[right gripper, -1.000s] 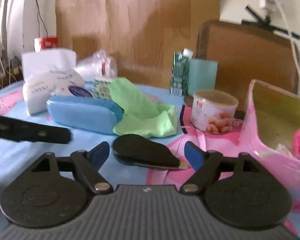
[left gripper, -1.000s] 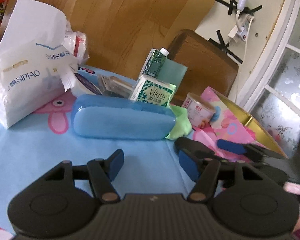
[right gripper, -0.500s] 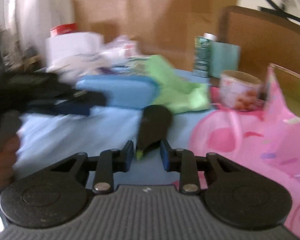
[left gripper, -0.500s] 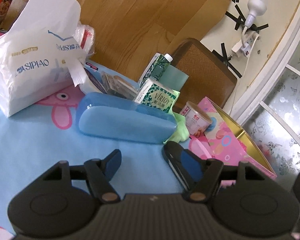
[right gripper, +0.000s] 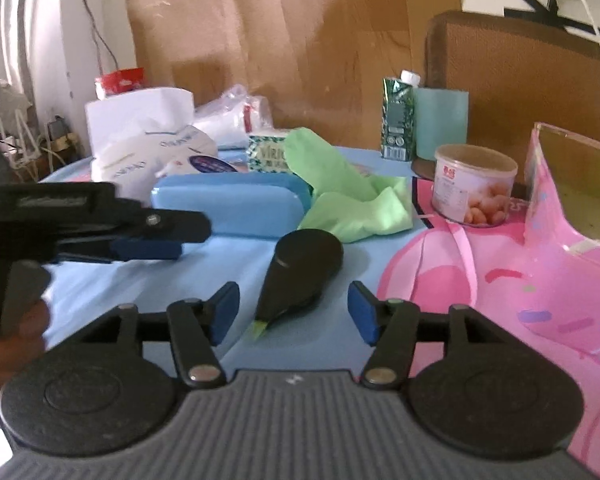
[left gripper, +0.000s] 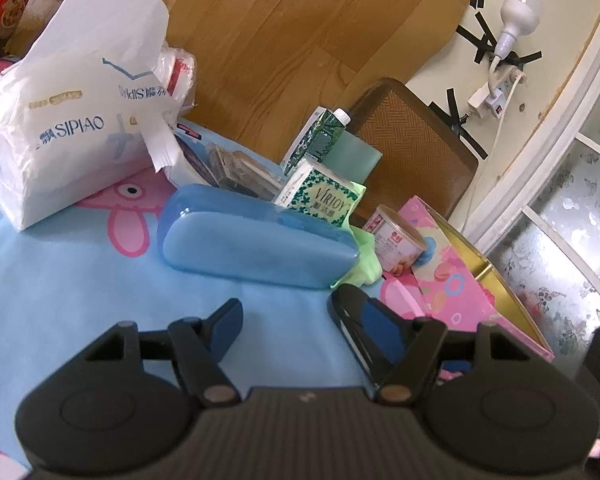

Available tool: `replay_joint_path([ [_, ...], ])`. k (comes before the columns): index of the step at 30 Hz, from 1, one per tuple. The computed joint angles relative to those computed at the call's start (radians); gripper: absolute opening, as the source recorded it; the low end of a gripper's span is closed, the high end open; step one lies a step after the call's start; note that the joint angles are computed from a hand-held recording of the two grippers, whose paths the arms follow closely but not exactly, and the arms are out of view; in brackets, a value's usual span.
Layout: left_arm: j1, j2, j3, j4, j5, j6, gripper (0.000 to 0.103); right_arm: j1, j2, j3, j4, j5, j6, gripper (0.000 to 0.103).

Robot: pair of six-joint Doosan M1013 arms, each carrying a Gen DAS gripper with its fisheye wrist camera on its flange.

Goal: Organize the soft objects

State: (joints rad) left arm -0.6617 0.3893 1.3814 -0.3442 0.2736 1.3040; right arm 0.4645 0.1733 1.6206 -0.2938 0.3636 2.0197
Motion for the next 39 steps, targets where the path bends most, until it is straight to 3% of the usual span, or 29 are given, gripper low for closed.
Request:
replay_joint_path([
  [2,-0.002,0.000,-0.002,0.022,0.002,-0.015,0.068,-0.002,0.022,-0.021,0.014,0.022,-0.019,0.061],
  [3,-0.003,0.000,-0.003,0.025,0.004,-0.013,0.068,-0.001,0.025,-0.021,0.003,0.018,-0.017,0.056],
  [4,-0.003,0.001,-0.004,0.022,0.007,-0.006,0.068,0.003,0.027,-0.020,-0.037,0.012,0.002,0.041],
  [10,-0.002,0.008,-0.016,-0.043,0.033,0.092,0.068,0.011,-0.004,0.020,-0.003,-0.014,-0.084,0.041],
  [18,-0.003,0.011,-0.026,-0.052,0.059,0.118,0.068,-0.016,-0.067,0.113,0.468,-0.104,-0.369,0.041],
  [20,-0.002,0.011,-0.028,-0.067,0.067,0.137,0.071,-0.021,-0.072,0.123,0.535,-0.119,-0.396,0.041],
  [25,-0.008,0.005,-0.027,-0.075,0.088,0.149,0.077,-0.019,-0.073,0.127,0.537,-0.130,-0.379,0.041],
  [28,-0.008,0.001,-0.023,-0.166,0.118,0.211,0.077,-0.020,-0.073,0.129,0.552,-0.134,-0.398,0.041],
  [32,-0.003,0.015,-0.056,-0.288,0.216,0.279,0.077,-0.027,-0.075,0.135,0.612,-0.138,-0.459,0.041],
  [35,-0.004,0.033,-0.093,-0.295,0.277,0.260,0.075,-0.027,-0.077,0.137,0.616,-0.143,-0.473,0.041],
  [39,-0.001,0.055,-0.117,-0.394,0.329,0.316,0.059,-0.022,-0.081,0.143,0.579,-0.162,-0.441,0.041],
])
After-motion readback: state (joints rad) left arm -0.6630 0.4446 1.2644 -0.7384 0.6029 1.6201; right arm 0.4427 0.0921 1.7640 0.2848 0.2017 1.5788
